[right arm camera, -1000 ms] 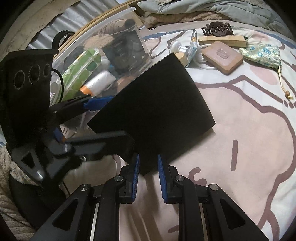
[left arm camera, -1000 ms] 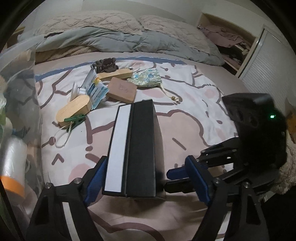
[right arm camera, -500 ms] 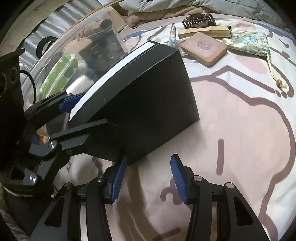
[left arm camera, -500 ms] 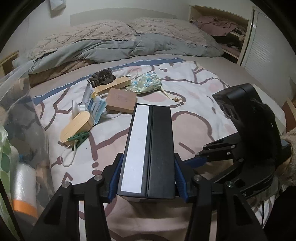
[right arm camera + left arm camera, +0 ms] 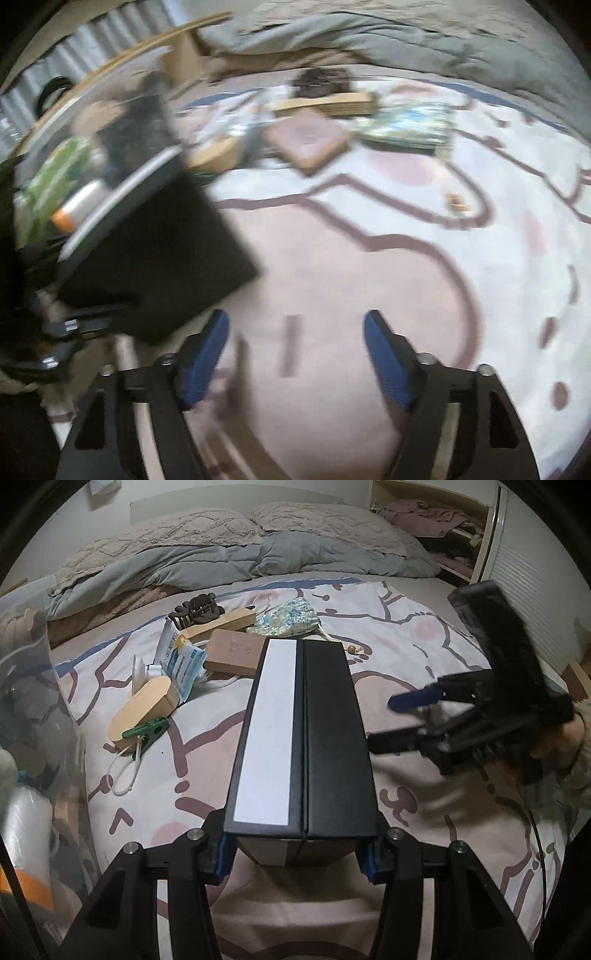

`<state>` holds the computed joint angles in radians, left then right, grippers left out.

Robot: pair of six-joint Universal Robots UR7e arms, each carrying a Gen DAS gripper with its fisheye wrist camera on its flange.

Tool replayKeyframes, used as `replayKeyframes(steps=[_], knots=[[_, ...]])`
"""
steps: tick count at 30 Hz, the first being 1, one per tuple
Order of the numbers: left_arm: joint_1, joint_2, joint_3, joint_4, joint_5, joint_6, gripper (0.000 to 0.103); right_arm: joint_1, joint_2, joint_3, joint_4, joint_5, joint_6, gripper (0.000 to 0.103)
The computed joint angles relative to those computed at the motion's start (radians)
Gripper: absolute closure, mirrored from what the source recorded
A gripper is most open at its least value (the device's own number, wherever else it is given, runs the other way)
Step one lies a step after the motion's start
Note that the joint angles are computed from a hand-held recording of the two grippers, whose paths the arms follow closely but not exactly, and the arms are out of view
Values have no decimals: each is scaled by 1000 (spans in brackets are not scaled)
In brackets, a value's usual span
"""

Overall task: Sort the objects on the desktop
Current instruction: 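Lift the CHANEL box with the left tool while the right tool reaches the wooden pad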

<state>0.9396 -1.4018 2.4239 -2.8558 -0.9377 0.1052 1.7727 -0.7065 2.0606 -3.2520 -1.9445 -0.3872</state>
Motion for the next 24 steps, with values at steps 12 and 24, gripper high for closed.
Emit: replayKeyframes(steps=[12, 24], knots=[[19, 3, -6, 9, -21, 5, 53, 1, 76, 17, -145, -98, -178, 0], [15, -46, 45, -20, -30, 90, 53, -4, 53, -40, -43, -95, -133, 0]])
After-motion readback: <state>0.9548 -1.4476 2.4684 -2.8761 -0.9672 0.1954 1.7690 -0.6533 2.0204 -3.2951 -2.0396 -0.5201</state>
